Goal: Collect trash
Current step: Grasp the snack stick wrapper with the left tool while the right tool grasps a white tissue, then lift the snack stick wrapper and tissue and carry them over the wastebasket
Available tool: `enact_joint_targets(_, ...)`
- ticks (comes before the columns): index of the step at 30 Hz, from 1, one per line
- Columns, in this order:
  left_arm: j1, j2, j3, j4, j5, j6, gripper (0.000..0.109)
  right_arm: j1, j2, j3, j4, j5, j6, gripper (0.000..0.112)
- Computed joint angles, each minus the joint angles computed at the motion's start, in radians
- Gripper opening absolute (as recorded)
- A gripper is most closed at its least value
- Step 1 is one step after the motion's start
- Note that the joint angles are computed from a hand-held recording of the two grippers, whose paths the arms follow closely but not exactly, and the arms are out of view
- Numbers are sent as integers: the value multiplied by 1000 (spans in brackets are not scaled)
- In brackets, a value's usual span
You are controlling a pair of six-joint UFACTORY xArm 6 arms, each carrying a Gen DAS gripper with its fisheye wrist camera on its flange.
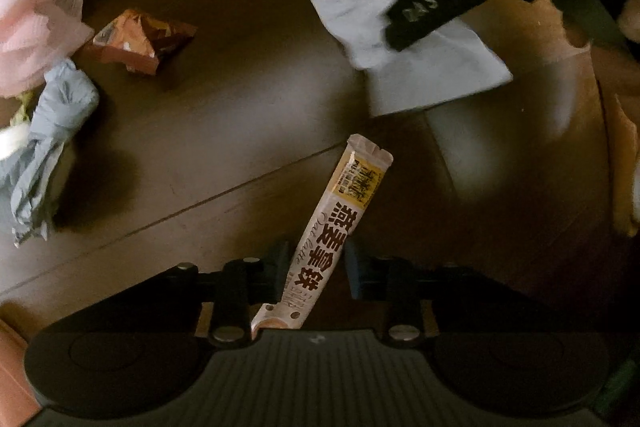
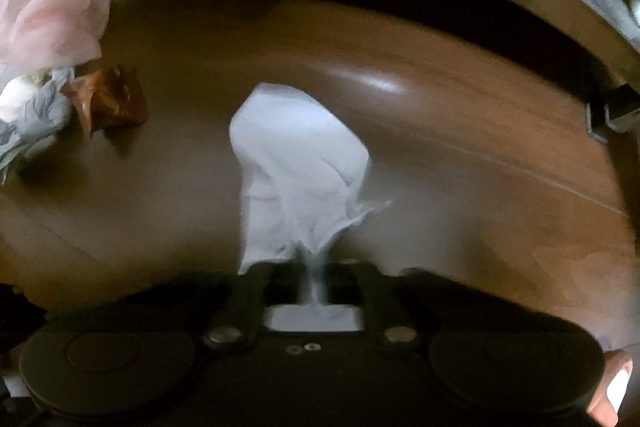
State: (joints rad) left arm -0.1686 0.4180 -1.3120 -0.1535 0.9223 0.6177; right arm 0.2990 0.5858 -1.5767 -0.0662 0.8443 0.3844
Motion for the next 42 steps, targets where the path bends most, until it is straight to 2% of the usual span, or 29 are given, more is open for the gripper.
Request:
enact_joint_targets(3,3,8,-29,1,28,-32,25,-18,-12,-5,52,6,-6,1)
enact_joint_targets(13,19,2,-172,-29,123,-201,23,-34,-180,31,28,100,43,1)
enact_joint_targets(18,38,-41,-253,-82,189,-265,23,-20,-307,48,29,139,91,1)
enact_joint_targets(25,74,-164,-296,-189,234,-337,22,19,-439,4,-4,175,131,1)
enact_joint_targets(30,110,-257,-322,-270,236,-361,22,59,-515,-67,-61,239,142,1)
enact_joint_targets(36,145,-340,-388,-378,227,-352,22,112,-551,-178,-135,272,160,1)
enact_joint_targets(42,167,-328,-561,-448,243,-356,22,156,-487,-437,-222,384,126,1)
